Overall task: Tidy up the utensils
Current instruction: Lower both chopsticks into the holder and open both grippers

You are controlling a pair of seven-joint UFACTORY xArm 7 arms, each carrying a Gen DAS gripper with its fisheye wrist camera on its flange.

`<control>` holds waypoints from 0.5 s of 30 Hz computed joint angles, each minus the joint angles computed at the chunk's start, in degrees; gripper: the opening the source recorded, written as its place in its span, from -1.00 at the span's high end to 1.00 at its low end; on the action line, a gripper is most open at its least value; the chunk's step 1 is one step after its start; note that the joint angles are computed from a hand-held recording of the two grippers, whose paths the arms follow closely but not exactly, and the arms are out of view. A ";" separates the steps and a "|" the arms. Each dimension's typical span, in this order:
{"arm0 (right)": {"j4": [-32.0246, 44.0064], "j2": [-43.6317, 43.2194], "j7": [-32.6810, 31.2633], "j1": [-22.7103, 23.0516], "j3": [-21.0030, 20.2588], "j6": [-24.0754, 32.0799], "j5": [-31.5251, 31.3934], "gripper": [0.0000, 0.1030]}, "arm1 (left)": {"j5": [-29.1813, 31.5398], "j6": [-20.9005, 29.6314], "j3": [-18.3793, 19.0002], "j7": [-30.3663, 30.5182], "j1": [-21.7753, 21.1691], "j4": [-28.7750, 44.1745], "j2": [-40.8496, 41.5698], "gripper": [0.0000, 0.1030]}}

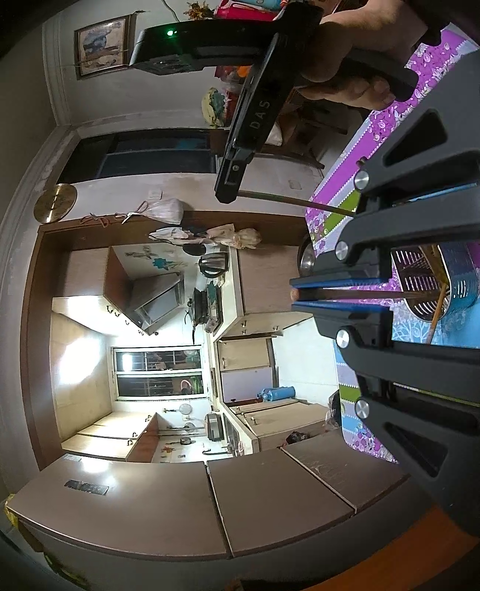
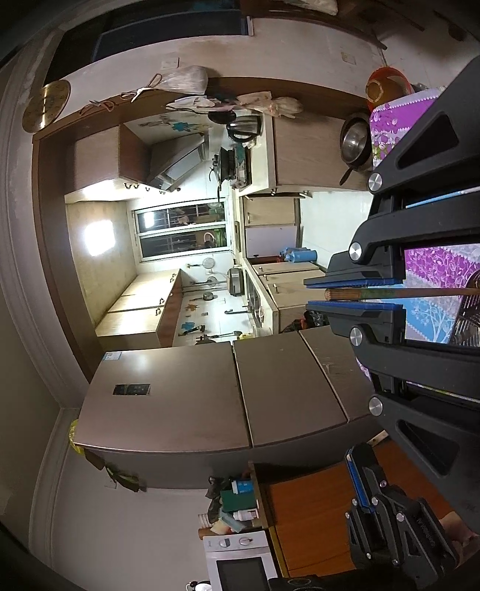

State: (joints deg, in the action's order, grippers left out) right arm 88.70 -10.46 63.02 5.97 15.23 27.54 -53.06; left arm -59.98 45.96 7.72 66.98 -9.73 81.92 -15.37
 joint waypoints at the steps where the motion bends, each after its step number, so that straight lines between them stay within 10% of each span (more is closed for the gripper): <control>1: 0.06 0.09 -0.05 0.03 -0.01 0.02 0.06 0.85 | 0.11 -0.07 -0.11 -0.04 -0.01 -0.07 0.07 0.90; 15: -0.92 0.66 -0.14 0.72 -0.77 -0.62 1.25 0.85 | 0.81 -0.33 -0.91 -0.97 0.41 0.13 1.64 0.90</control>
